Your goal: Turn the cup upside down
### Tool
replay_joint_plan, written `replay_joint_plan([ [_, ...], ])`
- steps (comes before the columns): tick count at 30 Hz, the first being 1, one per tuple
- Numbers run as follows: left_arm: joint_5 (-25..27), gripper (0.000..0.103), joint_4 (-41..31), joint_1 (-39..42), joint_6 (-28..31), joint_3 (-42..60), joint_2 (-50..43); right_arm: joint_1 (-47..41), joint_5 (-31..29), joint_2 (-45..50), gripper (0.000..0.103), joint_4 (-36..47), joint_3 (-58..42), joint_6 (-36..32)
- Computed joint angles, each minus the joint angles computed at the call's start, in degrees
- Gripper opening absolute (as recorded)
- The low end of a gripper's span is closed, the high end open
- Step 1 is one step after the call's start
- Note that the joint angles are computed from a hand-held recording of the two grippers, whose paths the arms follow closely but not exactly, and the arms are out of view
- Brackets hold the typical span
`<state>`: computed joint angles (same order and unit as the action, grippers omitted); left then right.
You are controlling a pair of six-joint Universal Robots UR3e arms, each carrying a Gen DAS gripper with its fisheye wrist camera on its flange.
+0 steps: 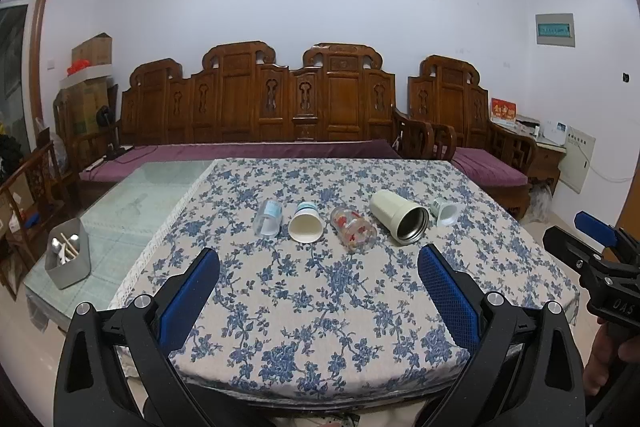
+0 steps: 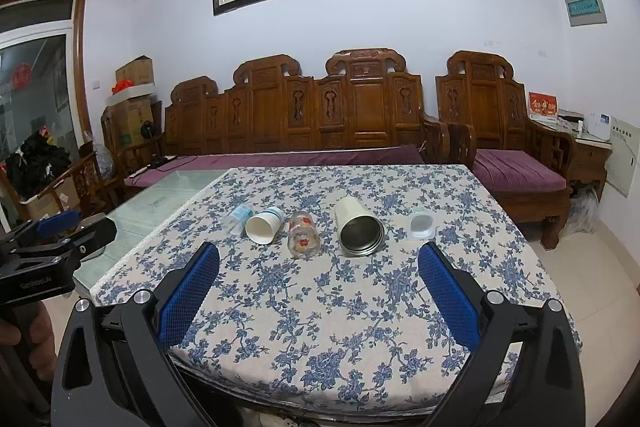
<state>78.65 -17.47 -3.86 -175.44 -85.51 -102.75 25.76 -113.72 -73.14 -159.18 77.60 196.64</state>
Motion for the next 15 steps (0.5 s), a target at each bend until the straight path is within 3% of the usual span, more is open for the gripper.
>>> replay_joint_plan([
  [15, -1.3, 0.095, -9.7, 1.0, 4.5, 11.3, -9.1, -4.8, 5.5, 3.7, 0.100, -2.1, 1.1, -1.1],
])
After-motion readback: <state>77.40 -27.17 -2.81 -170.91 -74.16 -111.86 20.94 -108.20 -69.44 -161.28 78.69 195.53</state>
